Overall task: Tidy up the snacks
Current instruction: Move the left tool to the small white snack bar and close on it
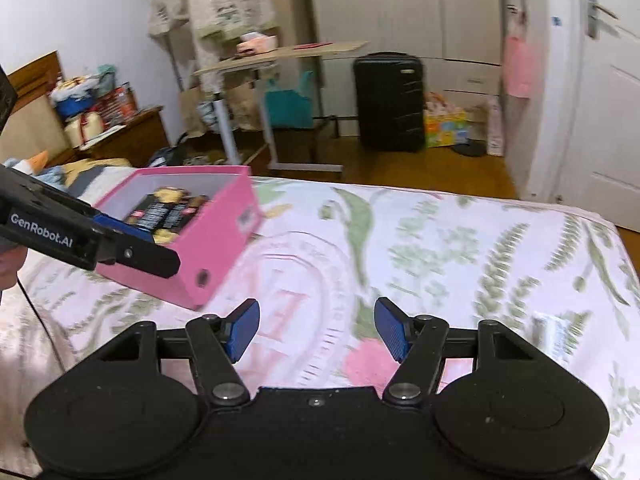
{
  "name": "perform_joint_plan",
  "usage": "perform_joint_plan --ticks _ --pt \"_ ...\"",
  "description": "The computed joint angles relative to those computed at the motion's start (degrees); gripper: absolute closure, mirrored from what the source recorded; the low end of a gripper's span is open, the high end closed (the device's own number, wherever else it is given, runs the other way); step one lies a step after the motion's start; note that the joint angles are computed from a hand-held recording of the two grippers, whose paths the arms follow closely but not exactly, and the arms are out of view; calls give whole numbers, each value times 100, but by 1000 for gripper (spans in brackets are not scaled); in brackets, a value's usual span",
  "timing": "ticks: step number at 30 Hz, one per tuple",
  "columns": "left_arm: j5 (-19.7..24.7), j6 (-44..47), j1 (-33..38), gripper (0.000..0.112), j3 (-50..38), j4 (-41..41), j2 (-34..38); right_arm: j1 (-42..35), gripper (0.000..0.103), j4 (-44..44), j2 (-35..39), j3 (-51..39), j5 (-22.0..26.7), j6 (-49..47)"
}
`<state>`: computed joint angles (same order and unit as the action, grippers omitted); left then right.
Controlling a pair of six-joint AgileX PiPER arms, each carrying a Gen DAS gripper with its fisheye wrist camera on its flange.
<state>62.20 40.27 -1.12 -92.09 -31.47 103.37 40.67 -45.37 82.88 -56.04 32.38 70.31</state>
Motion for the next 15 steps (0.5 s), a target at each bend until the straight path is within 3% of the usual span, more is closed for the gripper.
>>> perform_joint_plan --ticks 4,7,9,15 --pt "-437 -126 -604 61 196 -100 243 -63 34 -1343 -226 853 58 1217" --pt "-759 54 -1039 61 194 -284 554 -528 35 -2000 -439 1526 -439 2159" --pt "-792 14 -1280 61 -70 -360 889 -886 35 -2601 -531 1897 -770 2936" --pt "-797 -374 -1880 61 -931 -696 1843 -1569 35 -4613 -365 2541 -822 4734"
